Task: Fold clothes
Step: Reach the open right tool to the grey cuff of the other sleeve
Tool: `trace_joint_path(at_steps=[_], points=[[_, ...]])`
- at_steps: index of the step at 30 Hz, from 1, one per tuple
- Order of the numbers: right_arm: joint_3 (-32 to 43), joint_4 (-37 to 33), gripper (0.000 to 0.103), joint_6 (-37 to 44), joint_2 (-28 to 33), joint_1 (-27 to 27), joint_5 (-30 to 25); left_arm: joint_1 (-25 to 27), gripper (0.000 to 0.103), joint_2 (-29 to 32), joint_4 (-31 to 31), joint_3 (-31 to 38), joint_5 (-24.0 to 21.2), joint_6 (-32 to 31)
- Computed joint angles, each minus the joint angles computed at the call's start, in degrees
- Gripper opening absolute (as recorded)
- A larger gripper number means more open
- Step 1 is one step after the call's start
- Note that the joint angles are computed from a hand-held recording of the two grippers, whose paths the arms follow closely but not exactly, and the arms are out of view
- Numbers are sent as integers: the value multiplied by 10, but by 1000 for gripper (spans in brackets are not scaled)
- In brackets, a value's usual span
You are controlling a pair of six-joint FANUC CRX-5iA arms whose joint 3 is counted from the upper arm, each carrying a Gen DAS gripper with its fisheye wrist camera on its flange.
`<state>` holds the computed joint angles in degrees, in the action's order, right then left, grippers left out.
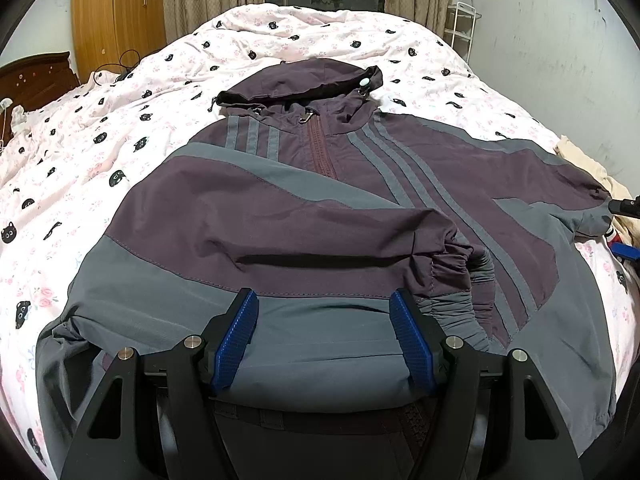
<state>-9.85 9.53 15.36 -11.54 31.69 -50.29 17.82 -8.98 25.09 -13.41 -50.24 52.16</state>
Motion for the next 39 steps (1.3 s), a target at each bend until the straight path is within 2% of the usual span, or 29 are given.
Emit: trace_joint_path(at_steps=[11,17,33,36,39], points=[[-9,-4,78,-20,-9,0,29,-1,64,-2,-3,-2,4,1],[-8,-40,78,-7,-7,-8,59,-1,64,-1,-2,-2,5,1],[34,-40,77,7,50,-27,72,0,64,-2,2,-4,6,-2],[30,-34,73,1,49,-31,78,0,64,-2,1,-4,7,-2],[30,-41,51,18,47,-37,78,0,64,-2,1,-5,7,-2]])
